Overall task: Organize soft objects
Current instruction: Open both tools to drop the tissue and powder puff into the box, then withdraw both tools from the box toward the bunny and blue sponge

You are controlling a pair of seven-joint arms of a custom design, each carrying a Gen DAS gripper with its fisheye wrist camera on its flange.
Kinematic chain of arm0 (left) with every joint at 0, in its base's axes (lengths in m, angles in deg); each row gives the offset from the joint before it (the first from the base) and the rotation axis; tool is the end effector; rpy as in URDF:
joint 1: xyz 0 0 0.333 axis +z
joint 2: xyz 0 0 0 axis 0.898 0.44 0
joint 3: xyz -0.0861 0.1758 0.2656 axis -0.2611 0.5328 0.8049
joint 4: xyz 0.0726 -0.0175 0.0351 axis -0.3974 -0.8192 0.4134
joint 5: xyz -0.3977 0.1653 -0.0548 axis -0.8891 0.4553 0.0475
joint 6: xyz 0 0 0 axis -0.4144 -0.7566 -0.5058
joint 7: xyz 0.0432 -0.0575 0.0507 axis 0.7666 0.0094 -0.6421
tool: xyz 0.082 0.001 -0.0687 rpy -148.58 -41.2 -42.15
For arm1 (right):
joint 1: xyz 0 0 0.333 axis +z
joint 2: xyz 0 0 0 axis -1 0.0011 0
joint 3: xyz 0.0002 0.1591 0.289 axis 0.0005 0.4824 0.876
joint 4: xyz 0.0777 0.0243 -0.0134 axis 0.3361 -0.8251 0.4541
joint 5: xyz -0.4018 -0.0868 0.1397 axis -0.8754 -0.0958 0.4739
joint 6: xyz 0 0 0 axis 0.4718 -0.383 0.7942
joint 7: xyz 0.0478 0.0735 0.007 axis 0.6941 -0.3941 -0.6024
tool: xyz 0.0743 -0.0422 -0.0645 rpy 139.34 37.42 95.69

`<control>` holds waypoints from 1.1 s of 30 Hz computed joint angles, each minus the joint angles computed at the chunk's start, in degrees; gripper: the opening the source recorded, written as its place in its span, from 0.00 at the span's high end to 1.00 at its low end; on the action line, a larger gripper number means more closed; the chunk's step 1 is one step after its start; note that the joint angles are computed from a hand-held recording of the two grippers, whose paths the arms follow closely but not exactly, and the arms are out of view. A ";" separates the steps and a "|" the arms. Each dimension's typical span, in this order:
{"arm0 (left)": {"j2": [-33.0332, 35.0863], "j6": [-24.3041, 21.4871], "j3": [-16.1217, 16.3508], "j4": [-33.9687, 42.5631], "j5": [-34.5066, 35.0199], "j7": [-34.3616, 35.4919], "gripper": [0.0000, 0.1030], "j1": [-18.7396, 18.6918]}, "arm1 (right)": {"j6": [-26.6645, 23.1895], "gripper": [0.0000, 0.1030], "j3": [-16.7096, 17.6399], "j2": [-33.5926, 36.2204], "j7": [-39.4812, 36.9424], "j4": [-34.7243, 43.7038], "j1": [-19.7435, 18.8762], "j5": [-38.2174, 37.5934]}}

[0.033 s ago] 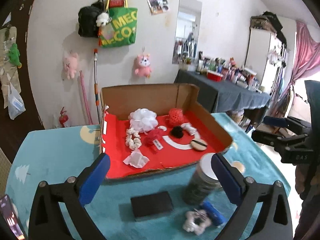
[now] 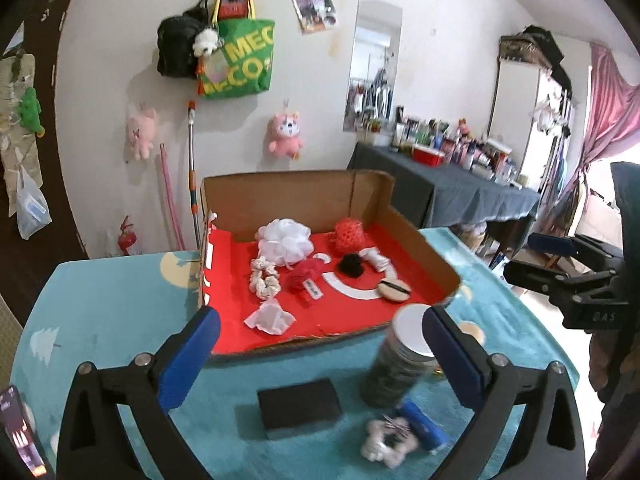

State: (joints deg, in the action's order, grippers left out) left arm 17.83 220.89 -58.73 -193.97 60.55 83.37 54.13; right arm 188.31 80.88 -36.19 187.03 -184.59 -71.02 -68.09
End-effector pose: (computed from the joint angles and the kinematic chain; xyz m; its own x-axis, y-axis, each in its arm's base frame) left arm 0.4757 -0.2374 0.5724 -0.2977 -0.9506 0.0882 -0.5120 0.0810 -0.8551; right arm 0.5142 0.3227 0.5968 0.2370 -0.9709 0.0327 -0.5737 -0.1671 -0.8018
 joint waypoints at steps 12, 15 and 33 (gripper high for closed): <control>-11.48 8.25 -18.20 -11.46 3.33 -14.03 0.00 14.69 | 4.10 0.12 8.81 -12.82 26.52 -14.87 -7.46 -18.15; -12.57 8.83 -20.45 -12.64 3.46 -15.80 0.00 16.20 | 3.21 0.12 10.85 -14.46 31.18 -17.00 -8.76 -20.95; -11.58 7.61 -25.71 -15.53 5.89 -21.23 0.00 18.74 | 1.53 0.12 10.14 -12.27 39.74 -21.69 -6.05 -24.75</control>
State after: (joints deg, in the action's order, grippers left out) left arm 6.25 228.50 -84.43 -209.50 66.44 62.14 72.87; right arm 189.85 91.02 -48.46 226.77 -206.28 -77.07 -92.84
